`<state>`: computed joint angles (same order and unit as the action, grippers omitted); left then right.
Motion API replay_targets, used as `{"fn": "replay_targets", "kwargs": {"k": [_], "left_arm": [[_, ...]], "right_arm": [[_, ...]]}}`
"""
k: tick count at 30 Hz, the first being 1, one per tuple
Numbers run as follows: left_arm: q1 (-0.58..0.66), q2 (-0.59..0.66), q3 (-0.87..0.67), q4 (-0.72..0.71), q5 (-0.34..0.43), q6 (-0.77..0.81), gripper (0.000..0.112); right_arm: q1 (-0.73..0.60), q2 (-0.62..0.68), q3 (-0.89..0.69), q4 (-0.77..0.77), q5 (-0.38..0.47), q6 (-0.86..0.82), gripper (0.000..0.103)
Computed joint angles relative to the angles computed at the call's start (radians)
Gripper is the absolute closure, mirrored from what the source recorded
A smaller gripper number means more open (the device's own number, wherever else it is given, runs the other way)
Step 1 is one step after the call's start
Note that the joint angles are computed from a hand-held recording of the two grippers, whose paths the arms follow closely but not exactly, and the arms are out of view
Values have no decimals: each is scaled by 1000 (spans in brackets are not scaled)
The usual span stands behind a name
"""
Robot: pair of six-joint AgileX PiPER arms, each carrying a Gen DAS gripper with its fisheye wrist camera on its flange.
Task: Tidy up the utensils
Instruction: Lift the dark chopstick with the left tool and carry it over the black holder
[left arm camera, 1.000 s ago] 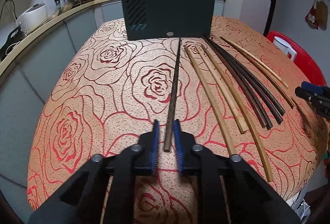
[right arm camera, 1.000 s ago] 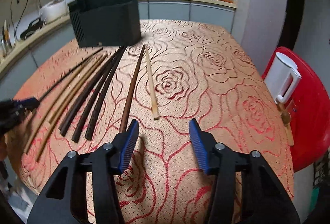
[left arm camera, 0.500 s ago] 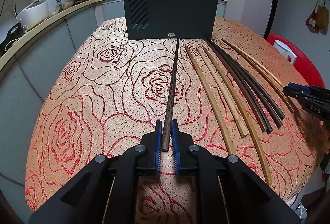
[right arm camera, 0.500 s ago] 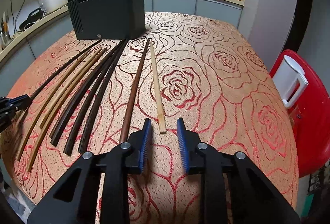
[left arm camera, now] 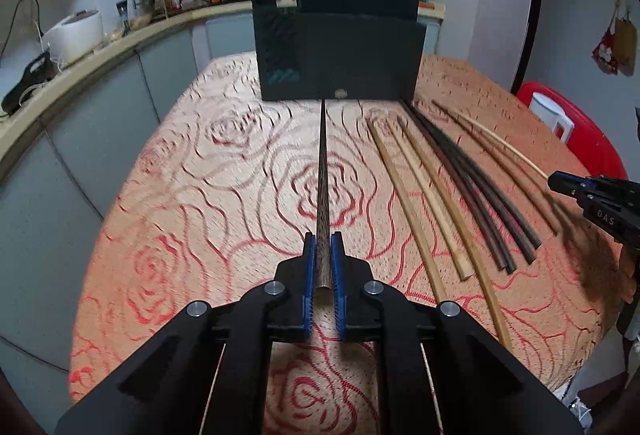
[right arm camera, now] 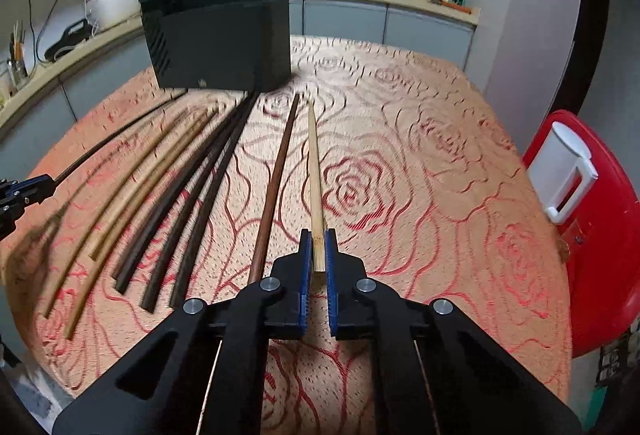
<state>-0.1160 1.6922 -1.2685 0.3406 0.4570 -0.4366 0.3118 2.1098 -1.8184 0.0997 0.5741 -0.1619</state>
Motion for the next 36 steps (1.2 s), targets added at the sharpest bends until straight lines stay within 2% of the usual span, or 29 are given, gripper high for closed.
{"fn": "replay_targets", "kwargs": {"k": [8,12,15,20,29,36], "left_arm": [[-4,-137,1,104,1,-53,105],[-3,-165,-46,115,9,-29,105],[-6,-158,-112,118,27,-5,105],[11,-133,-218,44,45,93,105],[62,-28,-432,-155,124,296,105],[106,53,-592,-278,219,396,105]], "right_arm": [[-19,-160,112,97,-111,-71,96],[-37,-202,109,195,-128,-145,96],[-62,-197,51,302,-89,-219,96],[-86,-155,-74,357,-15,-235,96],[-77,-35,-333,275,109,-134,96],[-80,120,-664,228,286,-55,96]]}}
